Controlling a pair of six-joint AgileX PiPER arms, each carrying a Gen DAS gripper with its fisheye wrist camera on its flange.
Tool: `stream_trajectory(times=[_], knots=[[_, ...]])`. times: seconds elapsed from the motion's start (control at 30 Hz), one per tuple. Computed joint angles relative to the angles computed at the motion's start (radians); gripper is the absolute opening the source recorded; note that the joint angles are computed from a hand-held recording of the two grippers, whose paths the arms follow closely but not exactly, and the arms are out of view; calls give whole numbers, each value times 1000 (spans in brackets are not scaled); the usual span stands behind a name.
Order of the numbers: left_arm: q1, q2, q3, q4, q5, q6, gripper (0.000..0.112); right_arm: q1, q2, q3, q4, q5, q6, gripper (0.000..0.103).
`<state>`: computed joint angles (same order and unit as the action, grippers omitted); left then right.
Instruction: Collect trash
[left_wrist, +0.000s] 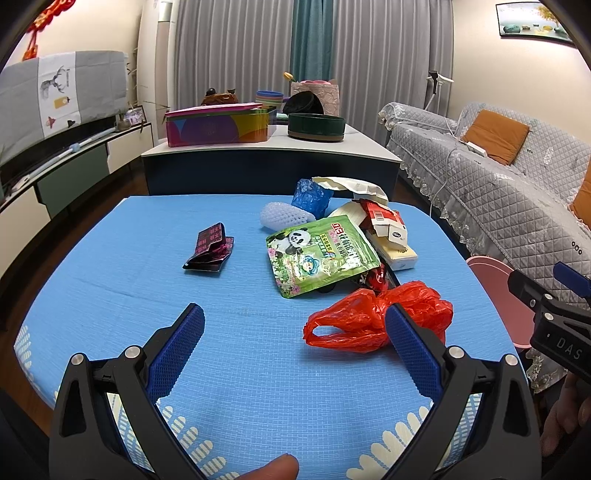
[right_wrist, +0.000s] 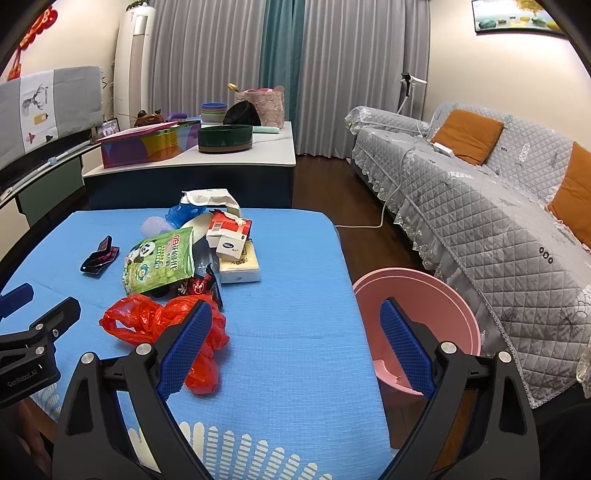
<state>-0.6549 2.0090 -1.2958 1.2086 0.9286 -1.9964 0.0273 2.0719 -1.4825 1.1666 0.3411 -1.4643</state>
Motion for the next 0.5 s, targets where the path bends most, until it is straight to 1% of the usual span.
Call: stream_trajectory(times=[0.47,0.5], knots=[[-4,-5,-3,-14,1,-5,95,-6,3,-11,-35,35,37,90],[3,-10,4,-12,-9,-8,95,-7,2,-7,-31,36,30,90]])
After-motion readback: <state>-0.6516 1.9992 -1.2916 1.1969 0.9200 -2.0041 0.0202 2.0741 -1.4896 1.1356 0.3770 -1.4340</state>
